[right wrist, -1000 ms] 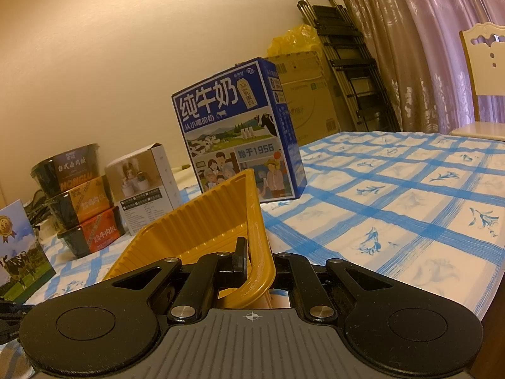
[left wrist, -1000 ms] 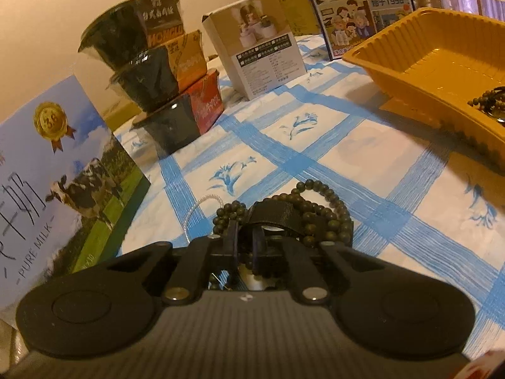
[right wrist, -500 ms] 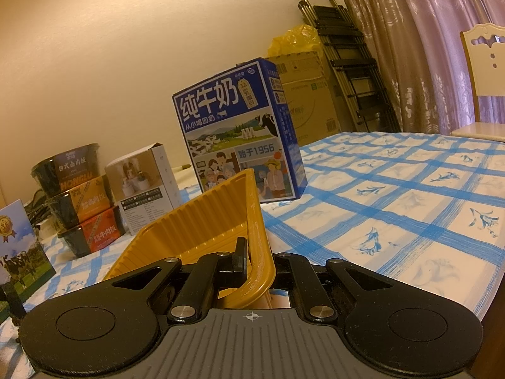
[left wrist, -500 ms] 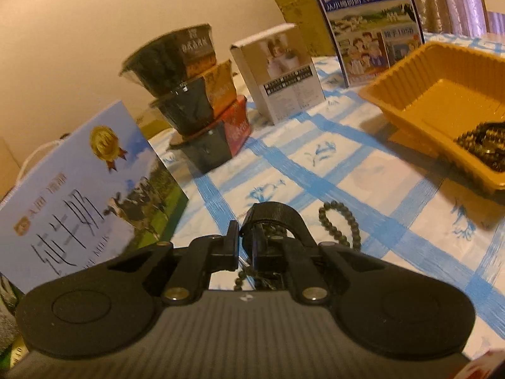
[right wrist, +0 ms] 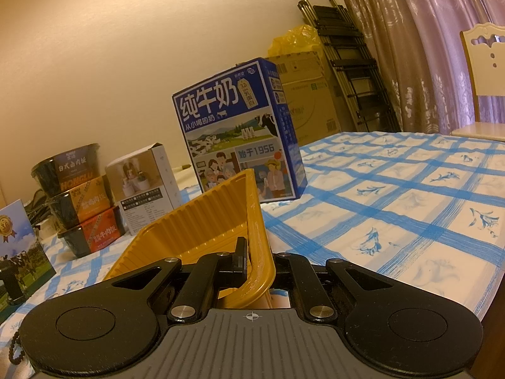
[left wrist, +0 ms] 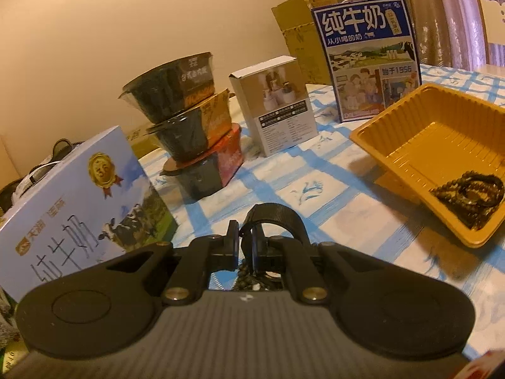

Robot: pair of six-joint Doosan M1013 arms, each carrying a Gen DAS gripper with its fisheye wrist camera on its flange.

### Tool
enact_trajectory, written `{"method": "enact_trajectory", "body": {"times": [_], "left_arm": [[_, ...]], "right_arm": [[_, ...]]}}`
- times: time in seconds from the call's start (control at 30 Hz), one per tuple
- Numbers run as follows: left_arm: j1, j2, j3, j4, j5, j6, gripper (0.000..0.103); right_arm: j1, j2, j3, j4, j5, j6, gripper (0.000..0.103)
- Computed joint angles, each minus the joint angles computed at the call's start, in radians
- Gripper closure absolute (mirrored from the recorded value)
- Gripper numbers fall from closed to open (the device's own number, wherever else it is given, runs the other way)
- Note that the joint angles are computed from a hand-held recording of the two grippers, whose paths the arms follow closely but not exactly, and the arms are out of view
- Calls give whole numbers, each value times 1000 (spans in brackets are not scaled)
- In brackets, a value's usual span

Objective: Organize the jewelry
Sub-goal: 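Lift the black ring into the orange tray and open the left gripper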

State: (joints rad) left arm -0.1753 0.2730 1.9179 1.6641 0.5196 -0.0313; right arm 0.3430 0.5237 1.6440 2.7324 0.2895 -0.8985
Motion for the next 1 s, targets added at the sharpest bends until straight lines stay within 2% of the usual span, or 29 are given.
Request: {"method": "enact_trajectory", "body": {"times": [0.27,0.53,0.83,1.0], "left_arm": [[-12,10,-31,77,-68,-94,96],[-34,33,-69,241,-158,-240,96],[-59,60,-114,435,-224,-430,96],[-74,76,-140,523,-296,-533,96]], "right_arm": [[0,0,1,2,1,-3,96],[0,0,-1,-3,0,2,96],[0,0,0,0,1,-2,96],[3,-1,-5,-2,-5,-4,96]]}}
